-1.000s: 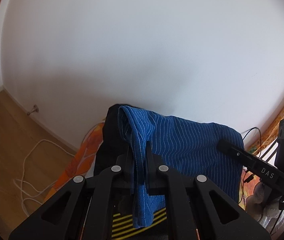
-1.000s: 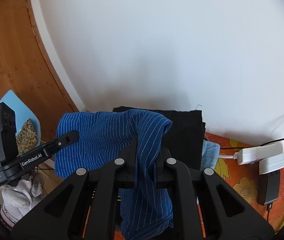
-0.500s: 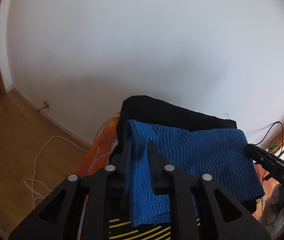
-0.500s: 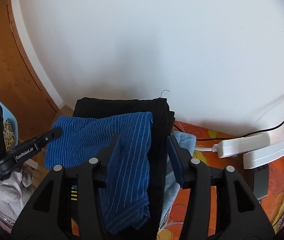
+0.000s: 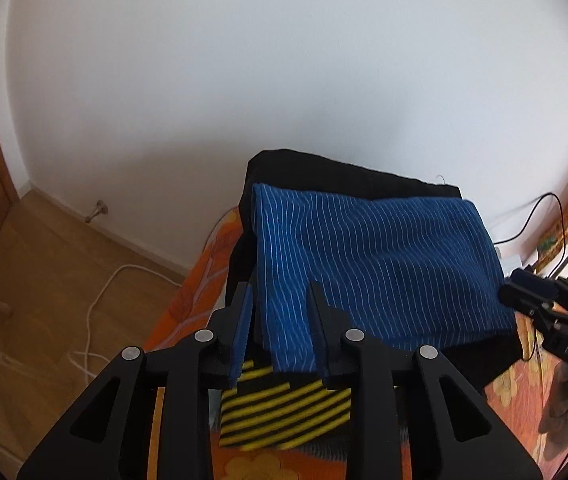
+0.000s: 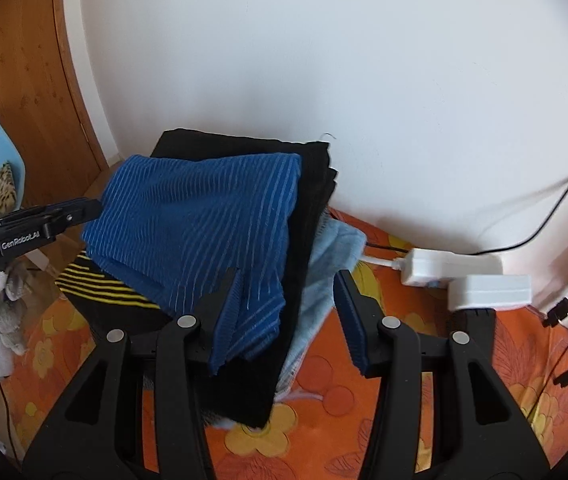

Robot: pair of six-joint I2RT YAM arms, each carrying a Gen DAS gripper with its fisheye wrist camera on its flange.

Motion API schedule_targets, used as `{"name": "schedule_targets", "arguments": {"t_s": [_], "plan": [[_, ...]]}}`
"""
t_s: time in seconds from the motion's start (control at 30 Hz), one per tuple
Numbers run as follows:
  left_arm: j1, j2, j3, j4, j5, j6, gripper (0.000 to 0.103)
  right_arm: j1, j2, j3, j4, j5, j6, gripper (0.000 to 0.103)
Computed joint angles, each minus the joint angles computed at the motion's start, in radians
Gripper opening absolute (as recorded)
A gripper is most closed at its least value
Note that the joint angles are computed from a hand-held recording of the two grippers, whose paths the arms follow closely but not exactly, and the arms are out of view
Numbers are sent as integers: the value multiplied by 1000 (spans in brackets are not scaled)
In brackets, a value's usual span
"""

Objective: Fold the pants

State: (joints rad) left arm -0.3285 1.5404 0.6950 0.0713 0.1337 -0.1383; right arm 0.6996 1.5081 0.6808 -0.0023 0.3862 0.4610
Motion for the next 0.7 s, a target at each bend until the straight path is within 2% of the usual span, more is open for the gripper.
{"name": "schedule_targets", "arguments": {"t_s": [0.17,0.2,0.23,0.3,0.4,0.43,0.5,0.57,0.67,0.7], "plan": [[-42,-223,-118,-52,-36,-18,26,73,-204,-72,-99,55,61,50],[-51,-275,-138,-73,-40,-25,30,101,-254,-83,-135,78,76,50],[-66,-341,-155,-109,-46,-35,42,137,-304,-89,-183,112,96,53],[-116,-495,-186,-199,-92,-65,55,211,-379,-89,-265,177,138,56],[-204,-674,-191,-331,-161,-105,57,348,-484,-69,-422,281,235,59],[-243,-734,-187,-382,-190,-124,62,404,-514,-59,-480,321,282,64],[-344,-860,-177,-491,-274,-169,69,549,-546,-20,-628,428,410,72],[-446,-937,-161,-572,-360,-216,71,703,-522,44,-813,547,581,79],[-634,-1011,-120,-691,-513,-312,73,930,-435,163,-1151,651,939,84],[-721,-1028,-101,-739,-583,-363,74,1010,-392,207,-1283,668,1097,85]]}}
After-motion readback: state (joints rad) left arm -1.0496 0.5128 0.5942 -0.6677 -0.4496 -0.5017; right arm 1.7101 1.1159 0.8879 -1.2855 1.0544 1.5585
